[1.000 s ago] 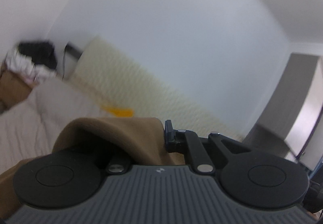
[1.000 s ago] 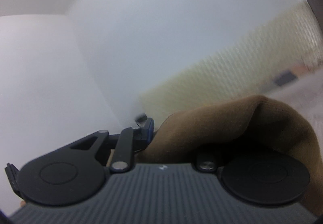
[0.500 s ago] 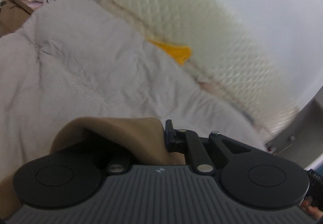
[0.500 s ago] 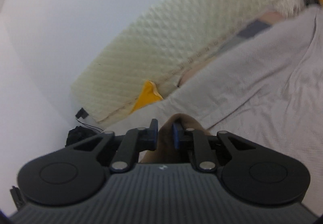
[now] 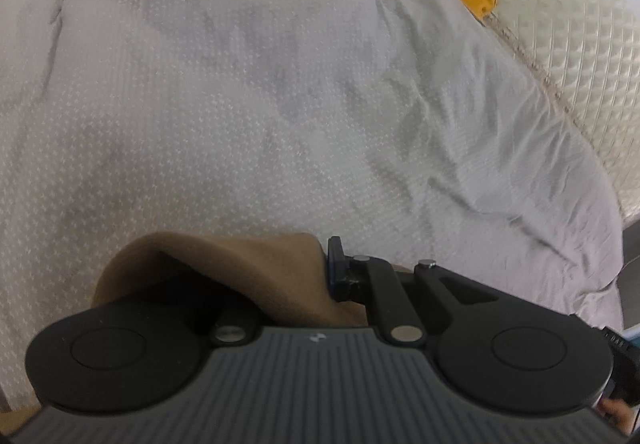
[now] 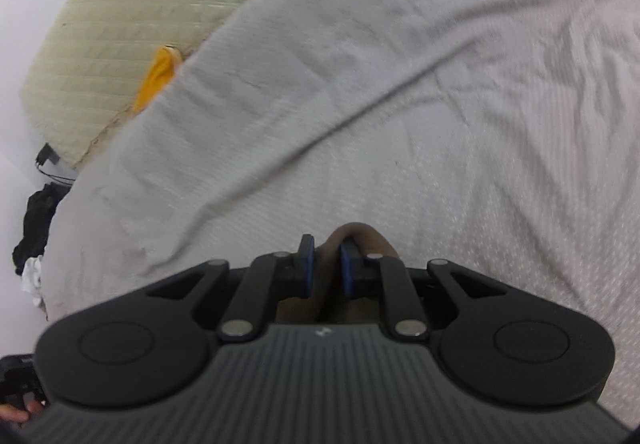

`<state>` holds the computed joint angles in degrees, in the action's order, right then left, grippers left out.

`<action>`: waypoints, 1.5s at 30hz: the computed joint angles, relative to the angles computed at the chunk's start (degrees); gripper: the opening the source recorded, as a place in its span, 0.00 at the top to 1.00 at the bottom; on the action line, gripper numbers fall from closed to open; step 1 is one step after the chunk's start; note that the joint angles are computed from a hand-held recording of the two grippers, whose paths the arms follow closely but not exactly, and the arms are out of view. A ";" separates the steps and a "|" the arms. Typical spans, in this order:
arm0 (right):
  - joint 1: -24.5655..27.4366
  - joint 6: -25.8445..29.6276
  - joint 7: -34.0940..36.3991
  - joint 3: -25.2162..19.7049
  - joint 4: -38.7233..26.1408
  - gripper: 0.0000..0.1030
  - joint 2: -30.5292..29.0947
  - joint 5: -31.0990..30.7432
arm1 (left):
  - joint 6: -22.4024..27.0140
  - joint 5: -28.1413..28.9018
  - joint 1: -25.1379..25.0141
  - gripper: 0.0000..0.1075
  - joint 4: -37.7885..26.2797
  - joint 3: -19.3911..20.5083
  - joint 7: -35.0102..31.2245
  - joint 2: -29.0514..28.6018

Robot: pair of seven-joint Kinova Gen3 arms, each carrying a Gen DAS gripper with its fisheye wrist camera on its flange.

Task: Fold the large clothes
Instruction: 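Lower the hoodie onto the bed and open both grippers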

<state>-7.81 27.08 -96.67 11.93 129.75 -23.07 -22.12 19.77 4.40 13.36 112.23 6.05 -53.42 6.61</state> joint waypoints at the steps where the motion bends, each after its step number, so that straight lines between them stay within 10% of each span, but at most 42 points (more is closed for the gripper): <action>1: 0.09 0.24 -0.07 -0.05 0.00 0.83 0.04 0.13 | 0.05 -1.23 1.14 0.90 0.39 -0.69 1.27 -0.51; 10: 3.24 1.95 -3.79 -4.80 -2.55 0.80 0.93 4.03 | 7.88 0.05 3.64 0.84 -3.31 -2.78 -5.02 -2.06; 14: 1.79 5.89 -4.42 -3.99 -3.99 0.43 -1.95 3.17 | 8.81 5.47 -0.12 0.15 -1.66 1.36 -9.30 -7.48; 18: 2.32 9.96 -6.50 -7.47 -4.99 0.31 -7.92 4.72 | 9.89 -0.42 -5.33 0.14 -0.72 10.53 -5.43 -13.48; 23: 5.76 18.78 -9.09 -12.60 -8.13 0.31 -16.49 5.60 | 14.57 -7.27 1.19 0.14 0.38 10.71 4.14 -21.77; 31: 3.25 36.71 -15.51 -18.75 -20.62 0.31 -28.69 11.12 | 30.87 -11.62 2.98 0.14 -4.55 21.40 16.23 -36.91; 45: 4.60 60.41 -18.26 -24.16 -42.38 0.29 -39.39 8.11 | 60.19 -1.42 -5.49 0.14 -24.67 31.54 15.45 -58.40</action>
